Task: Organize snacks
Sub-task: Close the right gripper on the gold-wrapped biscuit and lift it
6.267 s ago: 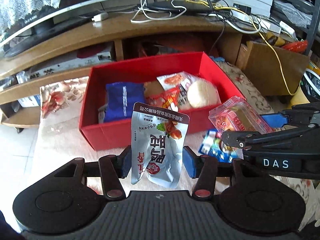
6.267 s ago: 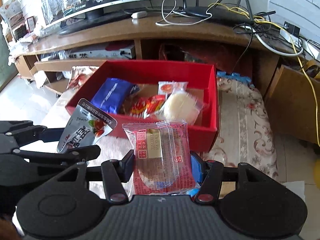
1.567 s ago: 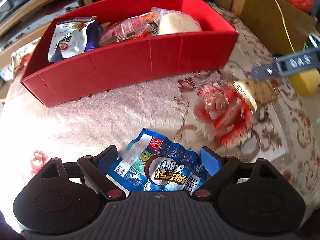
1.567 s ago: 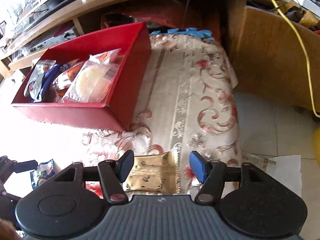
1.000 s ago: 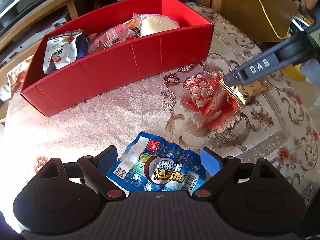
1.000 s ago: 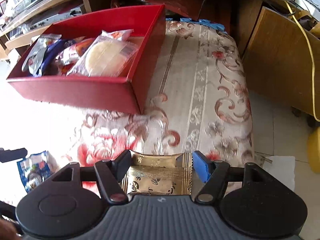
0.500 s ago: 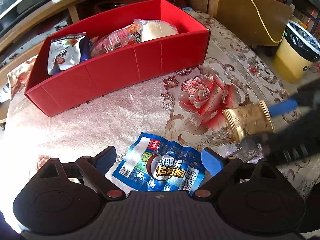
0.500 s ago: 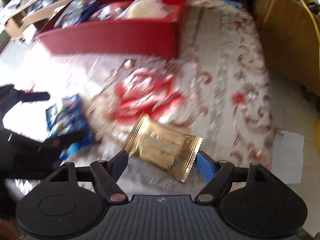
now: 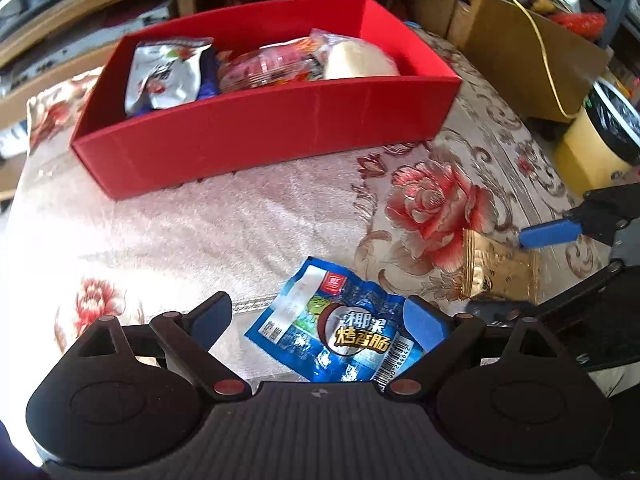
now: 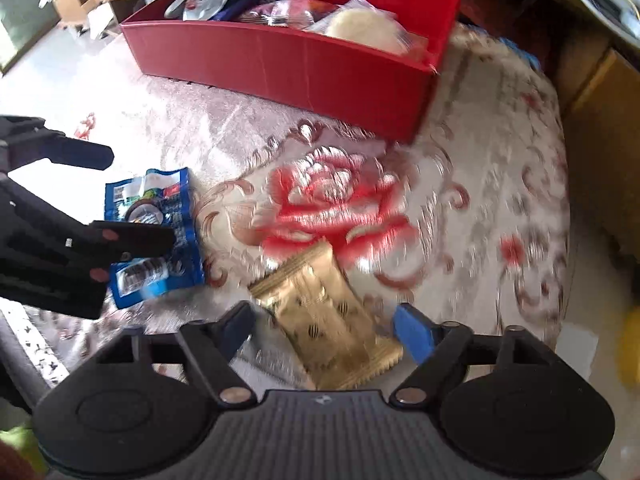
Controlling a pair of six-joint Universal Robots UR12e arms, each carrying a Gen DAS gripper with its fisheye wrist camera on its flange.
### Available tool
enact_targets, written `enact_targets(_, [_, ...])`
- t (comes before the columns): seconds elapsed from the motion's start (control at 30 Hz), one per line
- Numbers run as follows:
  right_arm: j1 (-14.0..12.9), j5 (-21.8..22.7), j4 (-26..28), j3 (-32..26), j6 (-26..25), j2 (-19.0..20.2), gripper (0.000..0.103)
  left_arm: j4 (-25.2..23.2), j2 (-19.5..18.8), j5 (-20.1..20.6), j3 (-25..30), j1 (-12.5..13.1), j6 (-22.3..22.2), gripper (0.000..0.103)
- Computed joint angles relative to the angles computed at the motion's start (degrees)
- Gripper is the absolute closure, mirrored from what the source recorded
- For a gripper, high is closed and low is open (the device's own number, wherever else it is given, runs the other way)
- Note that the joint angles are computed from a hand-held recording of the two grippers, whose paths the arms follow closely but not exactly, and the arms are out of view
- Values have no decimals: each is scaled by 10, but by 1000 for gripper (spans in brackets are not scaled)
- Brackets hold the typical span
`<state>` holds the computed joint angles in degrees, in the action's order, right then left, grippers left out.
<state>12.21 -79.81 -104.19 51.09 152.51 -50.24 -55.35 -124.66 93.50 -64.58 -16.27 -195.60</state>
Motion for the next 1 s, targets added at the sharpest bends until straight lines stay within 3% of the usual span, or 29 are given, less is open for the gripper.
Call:
enact_targets(0.17, [-2,6,-11,15,9,-7,21,-7,2,-7,-2,3,-18,7])
enact_targets(0.23, [-1,7,-9,20,15,-12,19,-11,5,-28,-6,8,-48,7])
enact_targets(0.3, [-1,14,19,12,16,-10,2,-13,9,-37,-11,12,-83,7])
enact_targets(0.33, [1,17,38,5,11,-6,0,-13,11,-39,-15,13,-101,7])
enact_targets(0.4, [9,-10,21,20,-11,-13,0,-9,17,-43,-24,14,-133,6])
enact_targets(0.47, [8,-6,16,24,-7,-15,0,-7,21,-39,-31,13,-154,6])
enact_targets(0.57, [3,0,-6,38,1,-24,16,-15,23,-24,-31,9,-162,6])
enact_targets(0.7, [-7,27,-22,50,15,-33,59,-19,24,-29,-29,8,-201,5])
enact_targets(0.77, [-13,55,-3,43,20,-32,60,-22,17,-24,-20,6,-221,5])
enact_targets(1.0, [-15,51,-31,61,29,-44,60,-88,-31,57,53,-19,-214,5])
